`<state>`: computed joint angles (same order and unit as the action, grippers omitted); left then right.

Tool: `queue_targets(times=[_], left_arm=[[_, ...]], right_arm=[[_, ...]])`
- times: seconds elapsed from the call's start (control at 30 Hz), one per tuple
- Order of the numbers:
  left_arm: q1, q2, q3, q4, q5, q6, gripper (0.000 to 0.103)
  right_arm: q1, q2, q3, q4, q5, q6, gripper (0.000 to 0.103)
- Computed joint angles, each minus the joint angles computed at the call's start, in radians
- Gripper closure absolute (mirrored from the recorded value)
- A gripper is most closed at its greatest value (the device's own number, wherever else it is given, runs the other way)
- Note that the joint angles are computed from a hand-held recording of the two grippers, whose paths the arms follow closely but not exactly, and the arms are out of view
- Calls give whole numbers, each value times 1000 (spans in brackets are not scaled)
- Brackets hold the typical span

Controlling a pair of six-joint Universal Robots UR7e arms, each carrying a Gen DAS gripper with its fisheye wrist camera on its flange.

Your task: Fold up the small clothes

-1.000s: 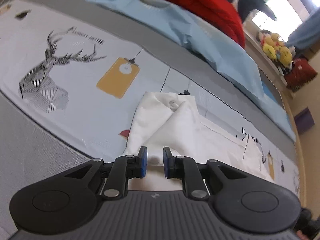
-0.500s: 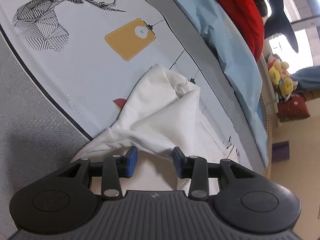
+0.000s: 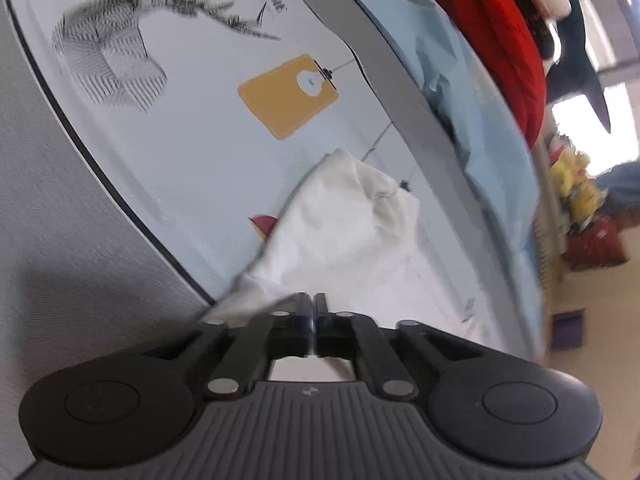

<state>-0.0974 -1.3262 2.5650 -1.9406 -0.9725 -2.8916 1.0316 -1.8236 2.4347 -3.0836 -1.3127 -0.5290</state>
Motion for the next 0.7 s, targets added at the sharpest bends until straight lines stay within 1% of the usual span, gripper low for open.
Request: queue_targets(times=[0.03, 0.07, 0.1, 0.13, 0.17, 0.2, 0.27, 0.37, 0.47, 0.53, 0.57, 0.6, 0.63, 0.67, 0.7], left_arm=[[10, 2, -15, 19, -26, 25, 103], [21, 2, -25, 26, -59, 50, 103], [30, 1, -29, 24, -87, 65, 103], [33, -1, -30, 21, -106, 67, 103], [32, -1, -34, 32, -120, 64, 103], [30, 6, -48, 65, -119, 67, 103], [20, 7, -59, 101, -81, 72, 102], [8, 12, -52, 80, -13, 78, 97], [36, 52, -76, 88, 29, 164, 97], [59, 78, -92, 92, 34, 238, 97], [76, 85, -90, 71, 15, 280, 97], [117, 96, -94, 43, -47, 340, 97], [149, 109, -91, 13, -105, 365, 101], [140, 103, -70, -15, -120, 348, 101], [139, 93, -73, -6, -122, 337, 101]], right_arm=[[20, 36, -24, 14, -103, 25, 97], [22, 67, -47, 37, -176, 70, 97], [17, 89, -64, 61, -222, 113, 97], [12, 106, -76, 71, -252, 136, 97], [8, 114, -77, 68, -254, 133, 97], [10, 117, -79, 63, -251, 122, 97], [11, 107, -72, 48, -222, 98, 97], [17, 109, -71, 35, -215, 88, 96], [18, 126, -88, 49, -227, 109, 96], [17, 123, -87, 48, -217, 96, 97], [20, 119, -84, 49, -222, 85, 97], [23, 116, -82, 45, -239, 78, 96], [35, 122, -81, 27, -279, 78, 96], [52, 135, -77, -12, -328, 77, 95], [71, 152, -68, -72, -376, 71, 95]])
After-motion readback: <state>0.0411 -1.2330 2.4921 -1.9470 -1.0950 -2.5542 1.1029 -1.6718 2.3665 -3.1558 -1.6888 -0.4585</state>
